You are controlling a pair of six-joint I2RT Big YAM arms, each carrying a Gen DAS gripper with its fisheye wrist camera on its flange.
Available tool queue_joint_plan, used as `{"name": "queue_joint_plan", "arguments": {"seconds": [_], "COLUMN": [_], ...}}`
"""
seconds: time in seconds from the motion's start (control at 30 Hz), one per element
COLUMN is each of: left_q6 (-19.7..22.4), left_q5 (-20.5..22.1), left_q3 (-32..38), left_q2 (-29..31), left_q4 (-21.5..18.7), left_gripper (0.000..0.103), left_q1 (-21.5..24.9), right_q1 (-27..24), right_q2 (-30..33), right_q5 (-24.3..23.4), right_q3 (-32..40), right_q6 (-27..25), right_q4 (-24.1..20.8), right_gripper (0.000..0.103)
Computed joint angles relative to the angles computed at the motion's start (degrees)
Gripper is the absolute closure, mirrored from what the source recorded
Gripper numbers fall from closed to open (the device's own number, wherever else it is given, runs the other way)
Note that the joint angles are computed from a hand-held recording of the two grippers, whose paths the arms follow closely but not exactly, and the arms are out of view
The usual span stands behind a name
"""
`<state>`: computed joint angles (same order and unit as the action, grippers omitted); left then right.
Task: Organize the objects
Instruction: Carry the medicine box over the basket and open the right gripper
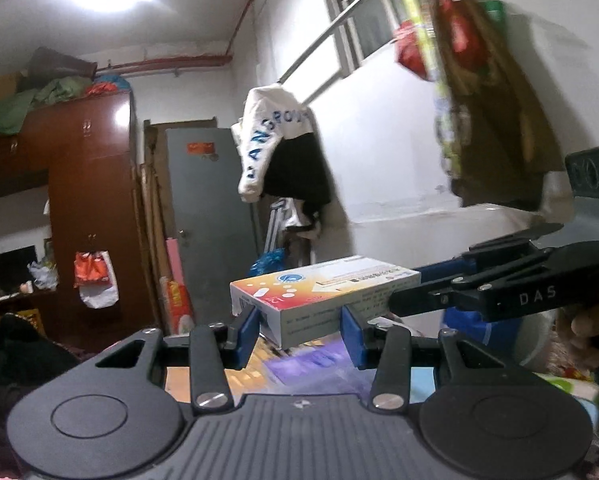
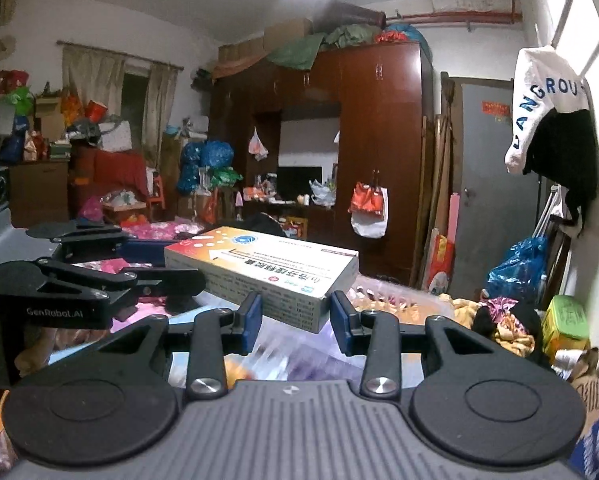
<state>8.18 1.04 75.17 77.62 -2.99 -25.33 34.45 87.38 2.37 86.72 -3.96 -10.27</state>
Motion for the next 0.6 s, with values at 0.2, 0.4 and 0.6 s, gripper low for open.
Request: {"name": "queue_joint_plan", "arguments": {"seconds": [0.2,0.4,0.6], "left_q6": [-2.4,-4.9,-5.0], "left_q5": [2.3,3.6,-3.6], "left_q3": [12.7,24.8,20.5], "left_q2": [8.7,17.9,15.7], "left_q4": [-9.6,-21.4,-17.2], "left_gripper": [0.055,0.053,0.024], "left_q1": [3.1,4.7,3.6], "right_q1": [-2.1,-3.2,-2.8], "right_q2": [9.6,17.7,16.9], "right_q5": [-2.4,-0.7,4.0], "right_q3": [14.9,26.0,23.7], "right_q6": [3.6,6.3,8.4], "right_q4": [-10.5,-21.2,-20.0], "right_gripper": [0.062,0.062,0.048]}}
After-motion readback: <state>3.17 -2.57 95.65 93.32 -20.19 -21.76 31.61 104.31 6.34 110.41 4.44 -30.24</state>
